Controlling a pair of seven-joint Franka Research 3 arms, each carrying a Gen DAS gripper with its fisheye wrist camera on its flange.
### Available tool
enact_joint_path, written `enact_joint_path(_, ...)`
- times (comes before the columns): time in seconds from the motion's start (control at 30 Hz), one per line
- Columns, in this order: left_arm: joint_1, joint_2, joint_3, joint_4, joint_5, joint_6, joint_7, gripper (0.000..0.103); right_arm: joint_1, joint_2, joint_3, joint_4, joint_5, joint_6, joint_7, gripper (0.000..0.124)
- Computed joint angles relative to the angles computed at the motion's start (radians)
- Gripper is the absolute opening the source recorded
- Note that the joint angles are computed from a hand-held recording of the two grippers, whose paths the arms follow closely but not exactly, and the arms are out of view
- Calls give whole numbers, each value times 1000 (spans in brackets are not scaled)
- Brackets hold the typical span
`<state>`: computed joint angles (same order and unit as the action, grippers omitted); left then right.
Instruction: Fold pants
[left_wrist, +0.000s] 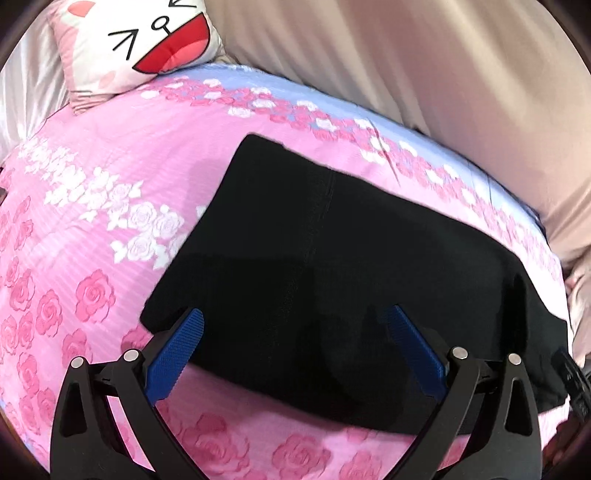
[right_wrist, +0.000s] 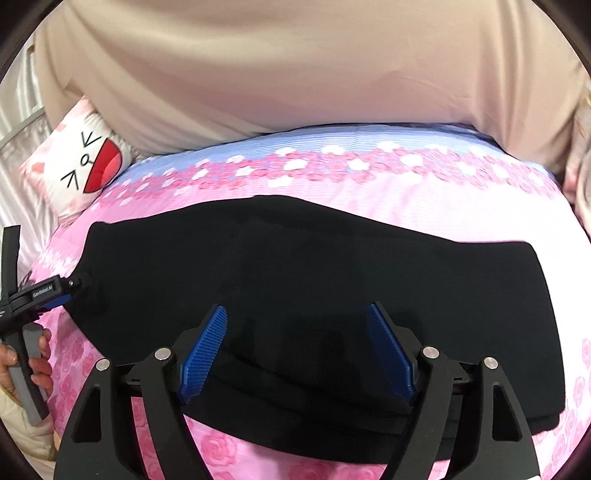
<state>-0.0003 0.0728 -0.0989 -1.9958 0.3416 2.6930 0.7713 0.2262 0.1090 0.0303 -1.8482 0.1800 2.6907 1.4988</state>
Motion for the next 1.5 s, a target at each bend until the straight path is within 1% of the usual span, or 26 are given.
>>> enact_joint_path(0.1, 1, 36, -3, 26, -34, 39, 13, 94, -12, -20, -3, -23, 33, 7, -10, 76)
enact_joint_path(0.17, -14, 59, 1, 60, 12, 20, -1, 61, -18, -31, -6, -37, 40, 15, -7, 77)
enact_joint_path(0.2, -20, 65, 4, 73, 36, 4, -13, 28, -22, -38, -9, -47, 42, 19, -6, 77)
enact_joint_path(0.23, -14, 76, -5, 88, 3, -2, 25, 6, -25, -45, -11, -57, 46, 26, -5, 77)
enact_joint_path(0.27, 4, 85, -24, 98, -84, 2, 95, 6, -32, -53, -12, -66, 63, 31, -17, 77)
enact_joint_path(0.33, -1, 86, -24, 117, -107, -11, 111, 4, -41, -63, -14, -78, 88, 36, -31, 77)
enact_joint_path(0.4, -27, 74, -22, 135, -53, 9, 105, 4, -51, -75, -18, -91, 105, 45, -40, 77)
enact_joint_path(0.47, -84, 69, -20, 186, 99, 15, 64, 4, -60, -86, -23, -105, 121, 62, -49, 77)
enact_joint_path(0.57, -147, 112, -41, 296, 221, 1, 76, 4, -76, -97, -32, -120, 157, 82, -59, 79)
enact_joint_path(0.7, -201, 272, -113, 506, 89, -85, 279, 6, -97, -110, -42, -130, 242, 72, -85, 80)
enact_joint_path(0.8, -233, 328, -103, 568, 18, -155, 289, 13, -111, -136, -49, -155, 236, 69, -81, 80)
enact_joint_path(0.87, -242, 297, -74, 518, 21, -132, 242, 42, -121, -164, -53, -188, 203, 86, -63, 83)
enact_joint_path(0.9, -254, 270, -39, 473, 67, -103, 178, 81, -125, -173, -54, -202, 193, 93, -55, 85)
enact_joint_path(0.93, -282, 234, 18, 421, 169, -76, 64, 91, -130, -179, -55, -211, 180, 94, -42, 85)
enact_joint_path(0.97, -300, 204, 51, 382, 269, -75, -32, 89, -134, -177, -57, -211, 174, 84, -35, 85)
enact_joint_path(1.0, -327, 187, 98, 372, 409, -129, -133, 90, -136, -172, -58, -207, 173, 76, -29, 85)
enact_joint_path(1.07, -375, 189, 163, 399, 663, -335, -298, 89, -138, -153, -59, -189, 175, 52, -18, 85)
enact_joint_path(1.1, -381, 203, 178, 415, 708, -408, -323, 89, -135, -145, -58, -179, 192, 41, -25, 85)
enact_joint_path(1.13, -360, 209, 182, 426, 683, -458, -301, 81, -130, -134, -55, -162, 226, 24, -51, 85)
enact_joint_path(1.17, -304, 181, 167, 405, 594, -452, -273, 77, -124, -127, -52, -147, 259, 7, -84, 85)
enact_joint_path(1.2, -239, 138, 138, 355, 540, -391, -276, 76, -112, -115, -43, -122, 312, -12, -144, 85)
enact_joint_path(1.23, -192, 72, 143, 271, 462, -282, -285, 77, -101, -107, -33, -102, 347, -27, -196, 85)
enact_joint_path(1.3, -118, -31, 133, 141, 337, -145, -251, 83, -79, -90, -12, -54, 429, -82, -327, 85)
enact_joint_path(1.37, -78, -106, 120, 35, 272, -43, -216, 91, -62, -55, 10, 25, 543, -201, -469, 85)
enact_joint_path(1.43, -70, -183, 113, -86, 128, 60, -40, 95, -49, -16, 27, 94, 597, -288, -532, 85)
enact_joint_path(1.5, -102, -225, 112, -166, -9, 109, 183, 98, -16, 31, 46, 162, 529, -292, -524, 85)
